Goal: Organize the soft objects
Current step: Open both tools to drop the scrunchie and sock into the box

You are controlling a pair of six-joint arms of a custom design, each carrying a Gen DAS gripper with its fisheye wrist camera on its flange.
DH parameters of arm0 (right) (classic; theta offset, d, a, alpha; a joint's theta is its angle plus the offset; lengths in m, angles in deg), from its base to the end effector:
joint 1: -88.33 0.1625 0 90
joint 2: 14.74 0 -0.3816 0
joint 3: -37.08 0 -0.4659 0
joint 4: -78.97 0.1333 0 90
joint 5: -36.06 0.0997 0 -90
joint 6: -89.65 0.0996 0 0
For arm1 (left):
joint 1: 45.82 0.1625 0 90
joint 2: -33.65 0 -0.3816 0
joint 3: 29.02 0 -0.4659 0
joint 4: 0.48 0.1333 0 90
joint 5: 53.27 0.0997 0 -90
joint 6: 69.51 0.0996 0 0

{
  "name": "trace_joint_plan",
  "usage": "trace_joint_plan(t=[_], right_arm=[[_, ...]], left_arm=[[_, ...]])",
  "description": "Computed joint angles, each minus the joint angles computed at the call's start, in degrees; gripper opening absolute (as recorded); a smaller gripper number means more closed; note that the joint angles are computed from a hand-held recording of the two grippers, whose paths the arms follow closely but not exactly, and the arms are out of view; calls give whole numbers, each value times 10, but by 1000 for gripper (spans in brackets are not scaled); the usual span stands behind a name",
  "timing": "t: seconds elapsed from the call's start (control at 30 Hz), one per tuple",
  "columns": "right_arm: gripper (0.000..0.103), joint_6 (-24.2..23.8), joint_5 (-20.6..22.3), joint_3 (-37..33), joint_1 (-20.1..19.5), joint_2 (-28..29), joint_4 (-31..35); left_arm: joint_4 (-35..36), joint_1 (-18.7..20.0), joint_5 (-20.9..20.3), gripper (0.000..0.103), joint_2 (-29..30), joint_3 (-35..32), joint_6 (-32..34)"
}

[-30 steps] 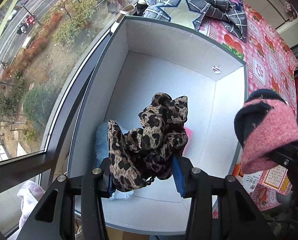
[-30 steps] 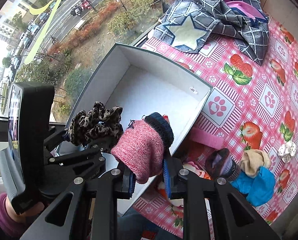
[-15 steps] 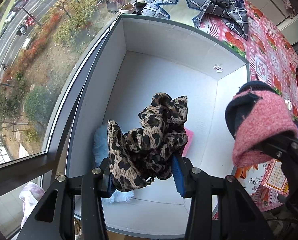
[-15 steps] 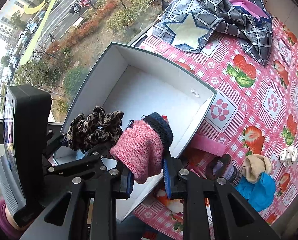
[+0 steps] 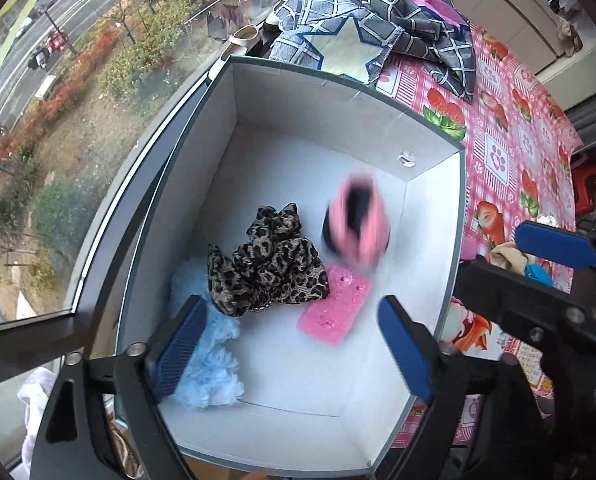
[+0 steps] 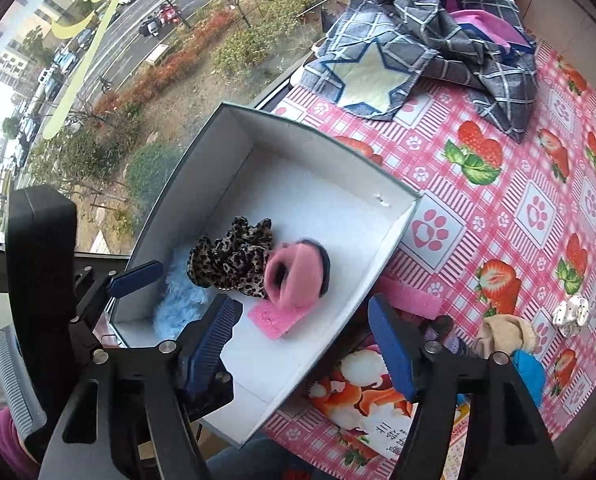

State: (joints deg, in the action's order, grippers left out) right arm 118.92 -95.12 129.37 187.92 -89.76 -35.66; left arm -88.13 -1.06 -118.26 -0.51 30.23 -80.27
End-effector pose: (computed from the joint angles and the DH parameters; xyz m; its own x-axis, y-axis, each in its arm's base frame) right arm 0.1754 -0.6316 0.3312 -0.7404 0.4413 0.5070 0.2256 0.8737 -0.4310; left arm -0.4336 -0.6770 0.0532 -0.6086 0.6503 -0.4546 0.5258 0.7597 0.3827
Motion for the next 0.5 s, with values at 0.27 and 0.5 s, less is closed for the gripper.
trace_joint_plan(t=[0.27,0.5], right_arm=[[98,72,-12,35,2,-52,29],[98,162,-7,108,4,-161,34]], left_arm=[[-28,-9,-17,103,-16,17,4],[-36,-36,-40,103,-20,26,46]])
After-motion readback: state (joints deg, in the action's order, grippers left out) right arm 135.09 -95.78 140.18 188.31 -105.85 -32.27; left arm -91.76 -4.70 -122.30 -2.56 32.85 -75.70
